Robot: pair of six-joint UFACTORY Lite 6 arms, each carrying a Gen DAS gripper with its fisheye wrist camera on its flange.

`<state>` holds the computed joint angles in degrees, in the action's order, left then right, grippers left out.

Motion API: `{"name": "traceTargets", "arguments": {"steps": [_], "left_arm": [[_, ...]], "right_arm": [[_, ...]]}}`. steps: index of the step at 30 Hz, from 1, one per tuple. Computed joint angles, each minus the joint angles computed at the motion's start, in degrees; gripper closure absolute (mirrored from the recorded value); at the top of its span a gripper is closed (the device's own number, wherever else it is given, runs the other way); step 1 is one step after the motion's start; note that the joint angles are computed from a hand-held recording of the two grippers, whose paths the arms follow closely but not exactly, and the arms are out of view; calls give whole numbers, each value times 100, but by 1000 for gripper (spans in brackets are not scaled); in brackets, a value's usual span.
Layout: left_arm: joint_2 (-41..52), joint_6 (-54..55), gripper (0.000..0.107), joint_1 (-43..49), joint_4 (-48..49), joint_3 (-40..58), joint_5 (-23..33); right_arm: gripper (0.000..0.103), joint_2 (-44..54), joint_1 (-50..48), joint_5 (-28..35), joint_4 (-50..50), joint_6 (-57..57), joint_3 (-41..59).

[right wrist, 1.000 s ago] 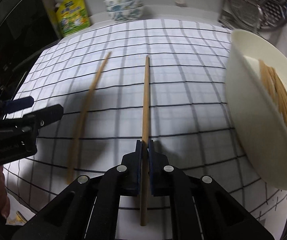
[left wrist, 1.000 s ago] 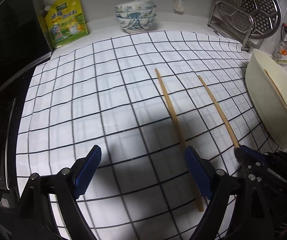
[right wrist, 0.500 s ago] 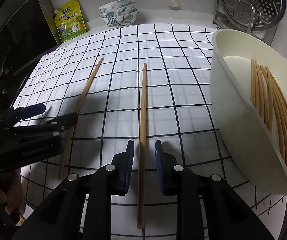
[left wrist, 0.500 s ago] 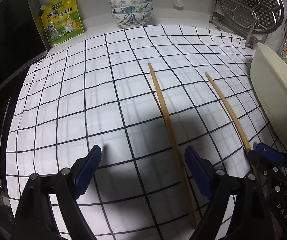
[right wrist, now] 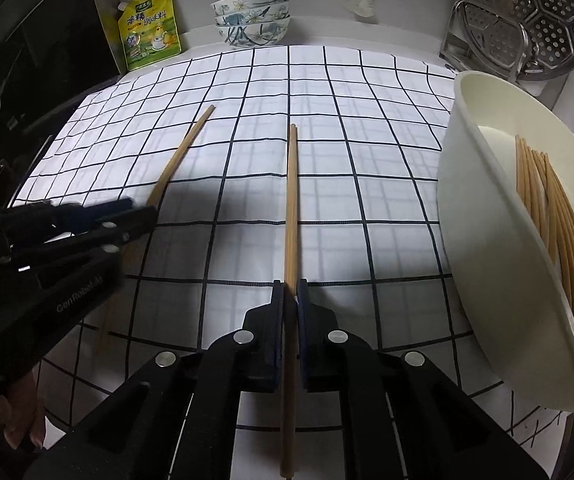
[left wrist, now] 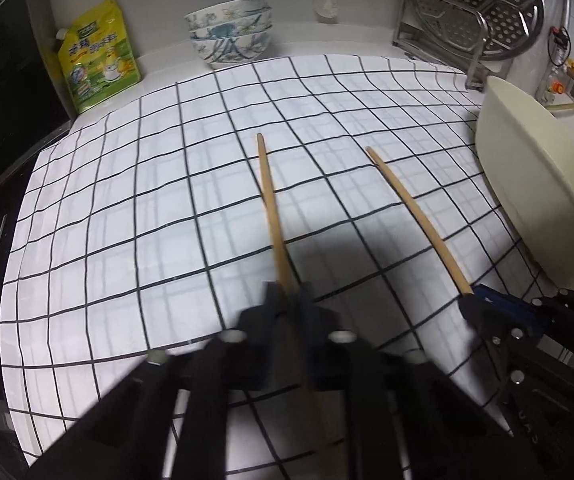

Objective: Organize utensils
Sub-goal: 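Lift both held chopsticks and carry them over the white basin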

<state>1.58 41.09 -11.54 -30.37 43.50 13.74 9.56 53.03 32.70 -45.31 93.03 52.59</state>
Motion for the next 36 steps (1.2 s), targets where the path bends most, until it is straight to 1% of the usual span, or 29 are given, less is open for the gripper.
{"name": "traceTargets", "arguments": {"steps": [4, 11, 16, 21, 27, 34, 36], "left_arm": [[-3, 72, 100, 142, -72, 91, 229], [-466, -2, 100, 314, 61, 163, 618], [-801, -503, 100, 359, 513, 468, 965], [-1048, -955, 100, 192, 735, 917, 1263], [-1138, -1859, 100, -501, 1110, 1501, 1380], [-829, -3804, 100, -1901, 2361, 2198, 1297], [-633, -4320, 100, -2277, 2740, 2449, 1280]], "right_arm": [[97, -145, -77, -167, 68, 57, -116], [97, -446, 64, 51, 125, 68, 97], [97, -835, 101, 341, 102, -74, 294], [97, -1493, 150, 852, 78, -346, 321], [97, -2553, 70, 1430, 131, -627, -89], [97, -4010, -334, 1947, 435, -1226, -807], [97, -4482, -624, 2093, 613, -1601, -988]]}}
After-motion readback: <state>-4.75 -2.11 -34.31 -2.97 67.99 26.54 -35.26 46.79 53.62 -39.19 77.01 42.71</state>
